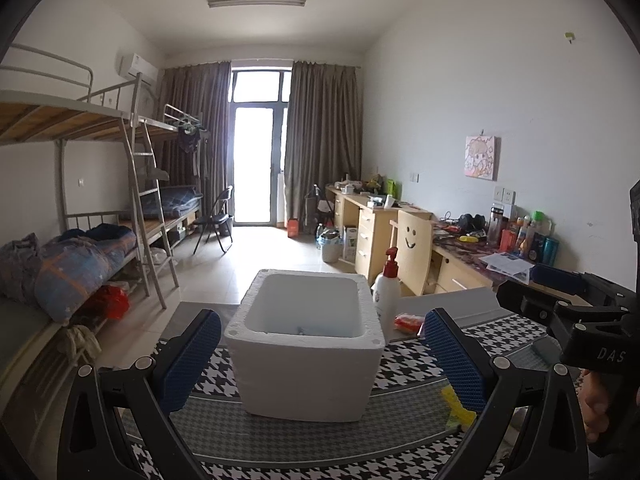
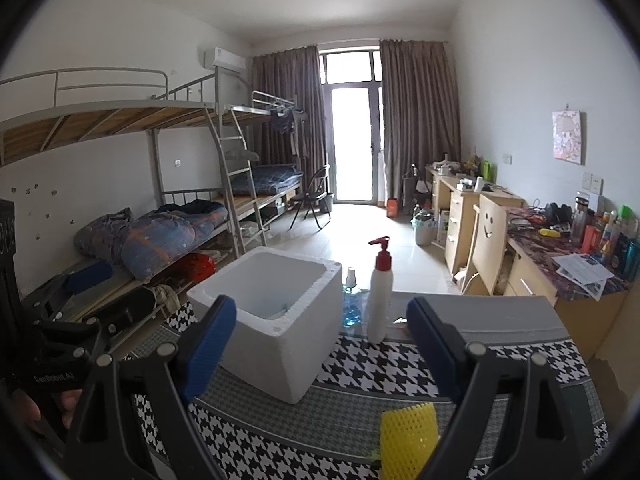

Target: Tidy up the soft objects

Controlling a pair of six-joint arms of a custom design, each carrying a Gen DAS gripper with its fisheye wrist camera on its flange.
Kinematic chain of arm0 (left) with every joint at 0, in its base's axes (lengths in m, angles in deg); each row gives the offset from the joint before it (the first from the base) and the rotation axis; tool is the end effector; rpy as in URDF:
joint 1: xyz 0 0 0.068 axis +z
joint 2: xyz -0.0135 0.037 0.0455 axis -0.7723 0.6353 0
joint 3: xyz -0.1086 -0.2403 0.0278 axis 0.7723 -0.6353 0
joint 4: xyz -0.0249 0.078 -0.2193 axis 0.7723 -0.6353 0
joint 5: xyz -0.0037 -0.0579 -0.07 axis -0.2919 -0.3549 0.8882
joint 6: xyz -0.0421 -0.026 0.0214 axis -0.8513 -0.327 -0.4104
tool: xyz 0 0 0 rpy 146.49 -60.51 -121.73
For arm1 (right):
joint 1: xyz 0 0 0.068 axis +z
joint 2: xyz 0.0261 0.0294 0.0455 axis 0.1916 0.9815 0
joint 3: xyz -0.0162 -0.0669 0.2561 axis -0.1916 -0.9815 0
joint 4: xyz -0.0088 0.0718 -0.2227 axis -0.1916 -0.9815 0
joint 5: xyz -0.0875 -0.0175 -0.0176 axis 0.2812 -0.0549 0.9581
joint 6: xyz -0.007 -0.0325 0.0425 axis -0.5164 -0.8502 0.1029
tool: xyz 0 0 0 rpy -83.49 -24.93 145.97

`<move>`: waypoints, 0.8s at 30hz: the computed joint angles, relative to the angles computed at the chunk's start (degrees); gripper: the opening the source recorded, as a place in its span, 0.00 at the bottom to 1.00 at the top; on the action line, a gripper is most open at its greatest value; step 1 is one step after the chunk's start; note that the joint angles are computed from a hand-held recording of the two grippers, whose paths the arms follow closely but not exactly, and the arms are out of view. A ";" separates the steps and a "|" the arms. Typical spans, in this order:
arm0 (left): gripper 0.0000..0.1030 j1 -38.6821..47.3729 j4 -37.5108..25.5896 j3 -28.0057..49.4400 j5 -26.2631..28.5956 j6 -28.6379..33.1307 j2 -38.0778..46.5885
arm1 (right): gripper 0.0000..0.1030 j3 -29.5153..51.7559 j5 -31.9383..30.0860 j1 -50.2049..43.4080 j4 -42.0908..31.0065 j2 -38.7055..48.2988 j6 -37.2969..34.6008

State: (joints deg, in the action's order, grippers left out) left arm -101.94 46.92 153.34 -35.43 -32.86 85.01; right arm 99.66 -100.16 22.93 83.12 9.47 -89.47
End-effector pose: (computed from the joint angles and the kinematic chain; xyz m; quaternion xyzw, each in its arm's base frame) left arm 0.2229 -0.2286 0.2748 -0.1315 0.7903 0.0668 0.5947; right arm 0.3659 0.0958 0.3035 -0.2908 0.7648 0.2382 0.5233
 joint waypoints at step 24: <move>0.99 -3.23 9.60 1.26 1.11 4.49 6.01 | 0.87 -8.40 0.91 -5.56 5.87 -4.04 0.78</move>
